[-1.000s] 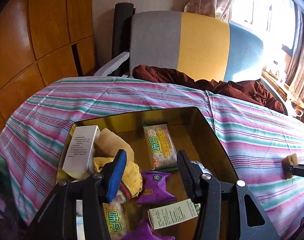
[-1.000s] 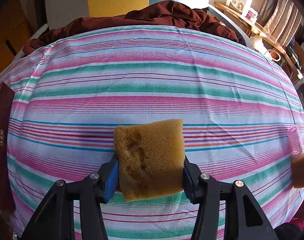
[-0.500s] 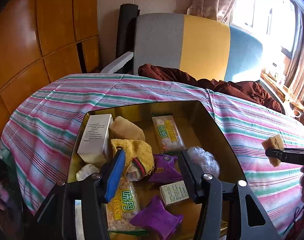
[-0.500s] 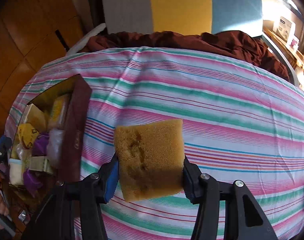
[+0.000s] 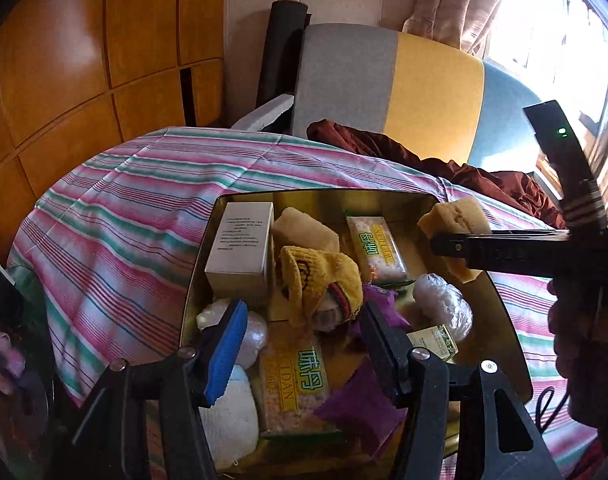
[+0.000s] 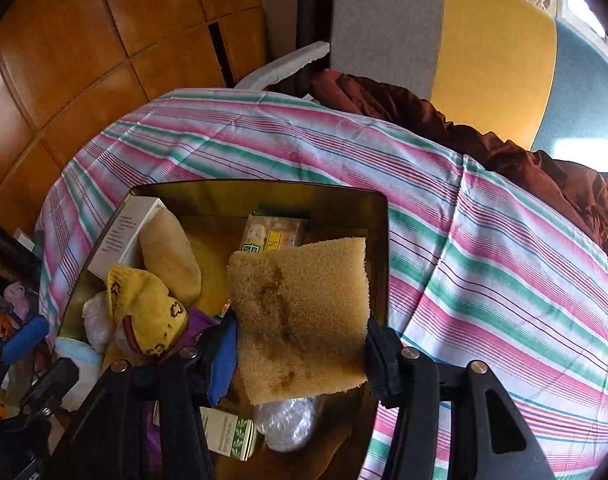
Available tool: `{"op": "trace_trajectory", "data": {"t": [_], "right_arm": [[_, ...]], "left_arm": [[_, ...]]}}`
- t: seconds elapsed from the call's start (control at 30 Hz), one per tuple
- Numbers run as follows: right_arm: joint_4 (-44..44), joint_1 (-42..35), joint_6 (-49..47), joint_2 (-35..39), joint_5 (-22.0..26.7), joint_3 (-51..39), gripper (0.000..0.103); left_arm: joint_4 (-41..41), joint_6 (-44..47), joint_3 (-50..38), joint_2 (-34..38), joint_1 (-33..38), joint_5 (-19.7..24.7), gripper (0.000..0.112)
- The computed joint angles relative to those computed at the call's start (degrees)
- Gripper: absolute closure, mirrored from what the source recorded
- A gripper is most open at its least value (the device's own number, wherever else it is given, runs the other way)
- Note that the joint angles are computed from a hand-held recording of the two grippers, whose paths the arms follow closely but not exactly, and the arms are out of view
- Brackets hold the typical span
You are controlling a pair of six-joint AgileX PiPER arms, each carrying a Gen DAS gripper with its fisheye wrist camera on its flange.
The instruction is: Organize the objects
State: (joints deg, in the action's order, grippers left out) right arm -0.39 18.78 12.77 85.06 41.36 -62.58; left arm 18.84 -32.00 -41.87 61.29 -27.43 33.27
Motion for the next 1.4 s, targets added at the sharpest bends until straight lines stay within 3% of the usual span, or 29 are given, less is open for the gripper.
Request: {"op": "trace_trajectory", "data": {"t": [0.13, 0.4, 0.47, 0.53, 0.83, 1.0, 1.17, 1.4], "right_arm": [[-1.6, 0.8, 1.4, 3.8, -0.7, -0.7, 0.046], [-2.2, 1.0, 1.8, 3.1, -1.8, 1.1, 0.04], [-3.4, 1.6, 3.0, 2.0, -2.4, 1.9, 0.036], [-6.1, 2.8, 5.7, 0.7, -2.9, 2.7, 0.025], [-15.8, 7.9, 18.2, -9.3, -2.1, 8.2, 0.023], [-23.5, 12.7, 30.1, -15.0, 1.6, 11.7, 0.023], [-29.0, 18.3, 40.5, -20.4, 5.8, 15.8, 0.022], [-42.7, 32.9, 62.0, -25.6, 18.8, 20.4, 0.022]], "left_arm": [[-0.4, 0.9, 1.0, -0.9, 1.2, 0.0, 0.05], [-0.9, 0.9, 1.0, -1.1, 1.7, 0.1, 0.046], [-0.1, 0.2, 0.9, -1.2, 1.4, 0.3, 0.045], [1.0, -1.1, 0.6, -1.3, 0.7, 0.8, 0.042], [8.6, -9.5, 0.4, -3.8, -3.5, 4.4, 0.021], [12.9, -14.2, 0.5, -5.9, -7.1, 7.4, 0.01], [16.7, -19.2, 0.5, -7.3, -11.4, 10.8, 0.01], [20.4, -25.1, 0.6, -8.2, -17.5, 15.7, 0.01]]}}
